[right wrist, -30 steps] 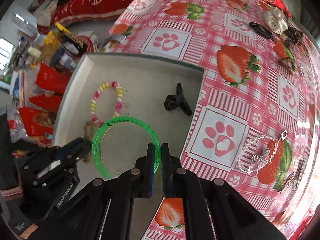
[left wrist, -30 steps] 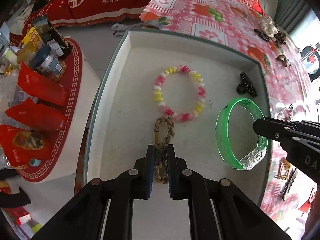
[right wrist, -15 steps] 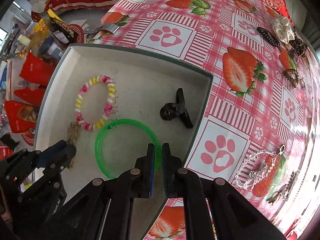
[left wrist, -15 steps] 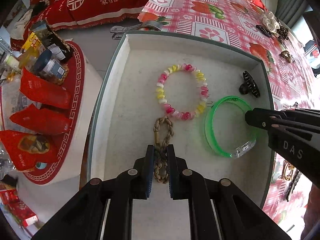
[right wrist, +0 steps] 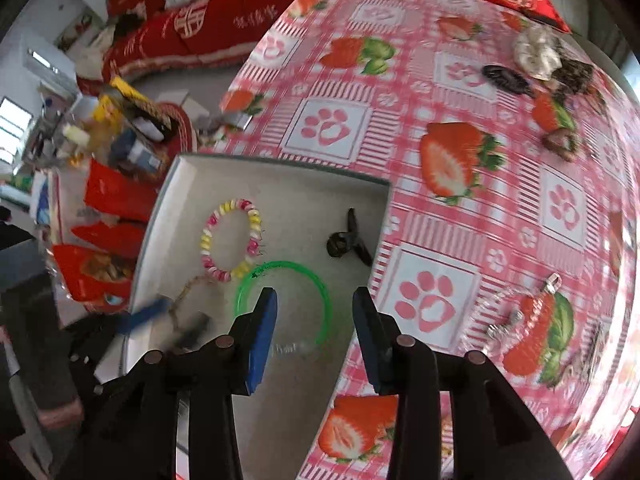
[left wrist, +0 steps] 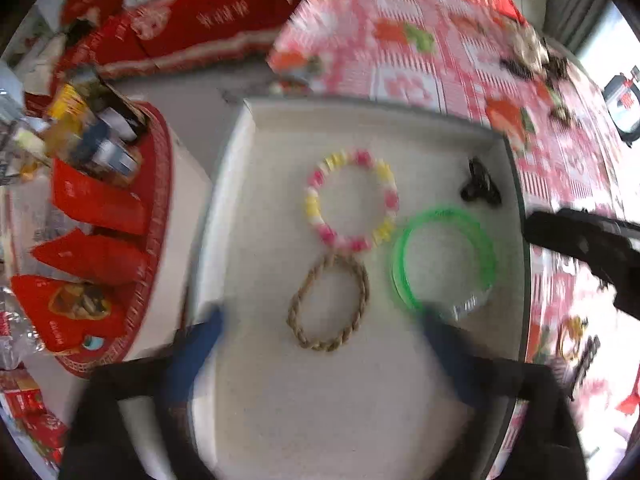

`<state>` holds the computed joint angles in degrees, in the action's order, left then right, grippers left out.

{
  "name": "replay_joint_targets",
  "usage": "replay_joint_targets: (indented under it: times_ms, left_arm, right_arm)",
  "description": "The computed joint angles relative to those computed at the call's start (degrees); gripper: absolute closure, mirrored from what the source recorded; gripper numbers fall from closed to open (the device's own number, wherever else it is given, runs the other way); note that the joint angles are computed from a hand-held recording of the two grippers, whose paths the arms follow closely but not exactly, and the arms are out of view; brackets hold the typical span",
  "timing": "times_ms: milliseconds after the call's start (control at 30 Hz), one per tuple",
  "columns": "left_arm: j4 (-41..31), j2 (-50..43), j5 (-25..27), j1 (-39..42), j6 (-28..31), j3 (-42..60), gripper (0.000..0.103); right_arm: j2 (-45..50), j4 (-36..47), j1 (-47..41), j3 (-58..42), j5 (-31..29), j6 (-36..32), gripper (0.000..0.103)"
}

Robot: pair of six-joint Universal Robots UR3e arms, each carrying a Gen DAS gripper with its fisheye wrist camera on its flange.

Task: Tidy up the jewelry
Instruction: 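Carry the braided bracelet with the left tool into the tray while the right tool releases the bangle there, then grasp the silver chain with the left tool while the right tool grasps the silver comb clip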

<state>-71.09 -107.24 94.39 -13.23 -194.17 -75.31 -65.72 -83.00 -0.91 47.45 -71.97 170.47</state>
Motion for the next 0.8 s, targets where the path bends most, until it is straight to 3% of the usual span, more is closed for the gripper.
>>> replay_joint_targets:
  times_ms: [200,300,367,433,500,567,800]
  left_arm:
    - [-0.98,-0.64,0.08,-0.83,1.51,2.64,0.000]
    - [-0.67,-0.62,0.77,-1.73,1.96,3.09,0.000]
    - [-1.36,-0.82,0.94,-2.45,2.54,4.20,0.000]
    - [-2.67,-1.29,0.40,-3.32,3.09,5.86,0.000]
    - [-4.27,-2.12,-0.72,-4.17,3.78,8.30,0.000]
    - [-6.31,-3.82,-1.46,-5.65,4.69,12.15,0.000]
    - [-13.45,-12.72,-2.78,-10.90,4.55,28.70,0.000]
  right_arm:
    - [-9.90,-1.81,-5.69,11.91,0.85,-0.04,0.057]
    - [-14.48,-2.15,-9.14,17.92,0.90,0.04,0.044]
    - [-16.73,-2.25,-11.34,20.96,0.82,-0.34,0.029]
    - [-18.98,-2.48,-13.38,23.83,0.38,-0.46,0.023]
    - [-21.87,-2.67,-16.02,27.14,-0.65,-0.51,0.023]
    - [-24.84,-2.44,-19.31,30.39,-1.25,-1.07,0.014]
    - [-32.22,-0.29,-30.08,37.54,-1.92,-4.42,0.014]
